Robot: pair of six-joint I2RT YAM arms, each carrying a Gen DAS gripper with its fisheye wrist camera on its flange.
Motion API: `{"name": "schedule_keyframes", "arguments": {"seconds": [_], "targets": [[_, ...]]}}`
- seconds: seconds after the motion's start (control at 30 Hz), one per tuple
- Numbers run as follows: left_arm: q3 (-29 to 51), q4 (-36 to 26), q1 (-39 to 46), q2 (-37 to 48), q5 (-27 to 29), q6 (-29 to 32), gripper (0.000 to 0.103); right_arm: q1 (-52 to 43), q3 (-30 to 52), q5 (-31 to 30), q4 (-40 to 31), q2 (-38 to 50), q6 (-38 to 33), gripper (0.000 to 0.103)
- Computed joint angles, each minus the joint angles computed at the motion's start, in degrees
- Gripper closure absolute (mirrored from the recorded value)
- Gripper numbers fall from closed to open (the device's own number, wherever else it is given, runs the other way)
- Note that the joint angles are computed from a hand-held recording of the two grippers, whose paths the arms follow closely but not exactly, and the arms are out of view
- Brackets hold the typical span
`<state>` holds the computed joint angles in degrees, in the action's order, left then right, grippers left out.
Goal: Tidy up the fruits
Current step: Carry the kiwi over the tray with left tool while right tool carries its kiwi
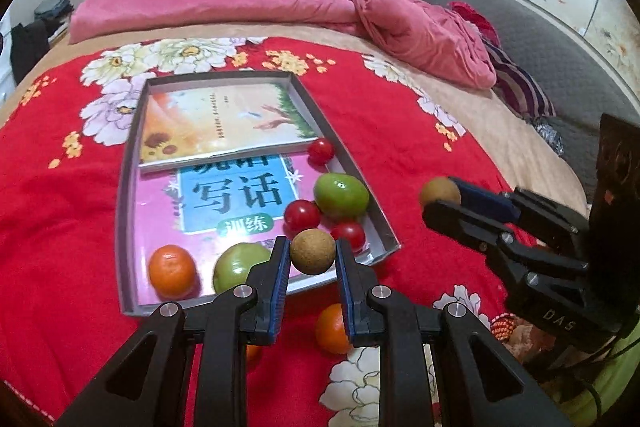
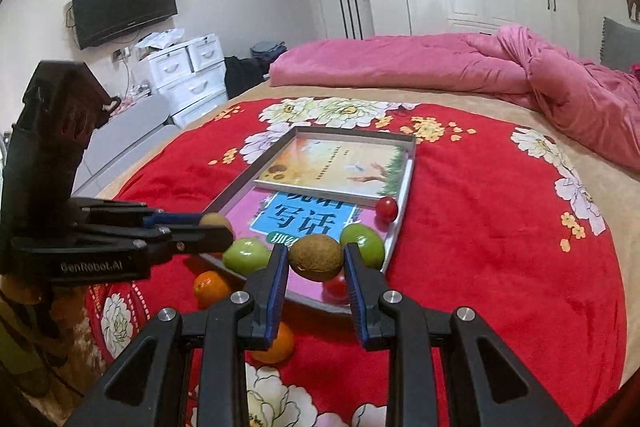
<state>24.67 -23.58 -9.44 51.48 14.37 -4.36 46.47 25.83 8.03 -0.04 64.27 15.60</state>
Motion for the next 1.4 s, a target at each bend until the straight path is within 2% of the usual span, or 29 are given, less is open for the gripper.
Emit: {"name": "schedule_keyframes", "arguments": {"seconds": [0.47, 0.87, 1.4], "targets": [[-0.5, 7.7, -5.5, 9.9, -3.0, -1.3, 0.080, -3.4, 1.8, -1.5, 1.2, 5.0, -1.5, 0.074], [-0.7, 10.3, -7.1, 14.9, -3.5, -0.7, 0.080, -3.6, 3.4, -2.2, 0.8, 9.6, -2.3, 0.074], [0.1, 11.2, -5.9, 17.2, -2.5, 0.0, 0.080, -3.5, 6.2, -2.1, 0.4, 17.4, -4.5, 0.074]]}}
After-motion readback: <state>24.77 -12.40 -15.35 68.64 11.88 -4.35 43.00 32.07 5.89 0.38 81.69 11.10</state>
